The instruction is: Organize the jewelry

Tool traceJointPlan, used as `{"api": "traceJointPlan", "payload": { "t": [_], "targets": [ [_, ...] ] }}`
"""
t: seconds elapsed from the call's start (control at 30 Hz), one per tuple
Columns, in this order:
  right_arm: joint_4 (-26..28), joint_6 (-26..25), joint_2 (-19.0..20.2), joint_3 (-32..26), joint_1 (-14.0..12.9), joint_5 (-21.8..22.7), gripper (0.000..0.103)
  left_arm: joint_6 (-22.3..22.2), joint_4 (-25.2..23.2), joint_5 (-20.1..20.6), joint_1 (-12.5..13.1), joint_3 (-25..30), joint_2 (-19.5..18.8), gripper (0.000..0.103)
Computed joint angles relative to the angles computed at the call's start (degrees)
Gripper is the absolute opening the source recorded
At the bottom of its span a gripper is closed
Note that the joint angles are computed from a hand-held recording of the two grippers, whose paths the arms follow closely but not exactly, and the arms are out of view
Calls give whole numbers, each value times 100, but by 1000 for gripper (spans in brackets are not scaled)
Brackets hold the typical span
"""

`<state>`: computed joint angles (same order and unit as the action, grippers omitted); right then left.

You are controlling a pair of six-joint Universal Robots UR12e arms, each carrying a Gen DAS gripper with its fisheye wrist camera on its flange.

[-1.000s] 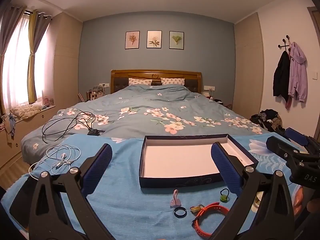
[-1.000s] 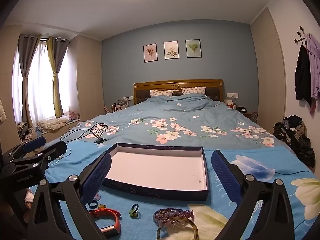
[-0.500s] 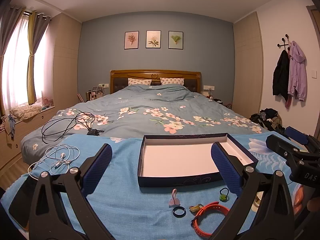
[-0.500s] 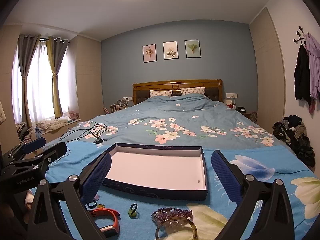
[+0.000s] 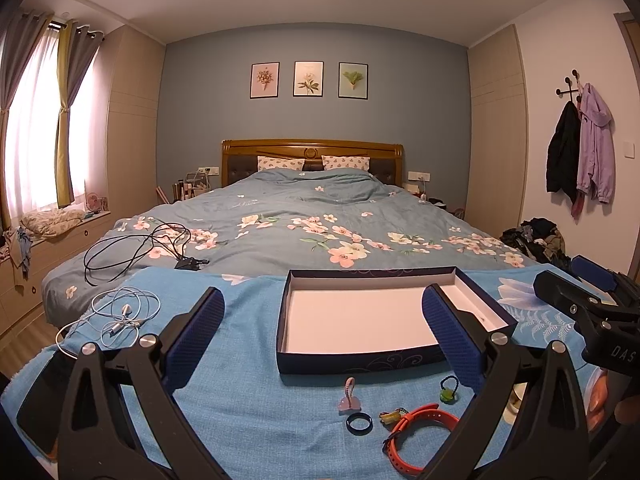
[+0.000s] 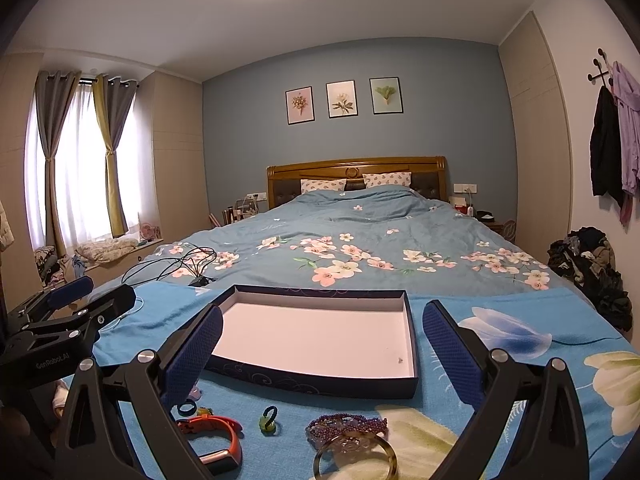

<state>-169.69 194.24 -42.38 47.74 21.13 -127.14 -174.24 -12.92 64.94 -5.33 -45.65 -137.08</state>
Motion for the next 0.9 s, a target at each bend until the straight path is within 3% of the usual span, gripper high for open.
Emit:
{"api": "traceJointPlan", "payload": {
  "t": [0.9],
  "targets": [
    [-15,5,-12,2,-5,13,97,-26,19,-19,-2,-2,-11,97]
  ]
}}
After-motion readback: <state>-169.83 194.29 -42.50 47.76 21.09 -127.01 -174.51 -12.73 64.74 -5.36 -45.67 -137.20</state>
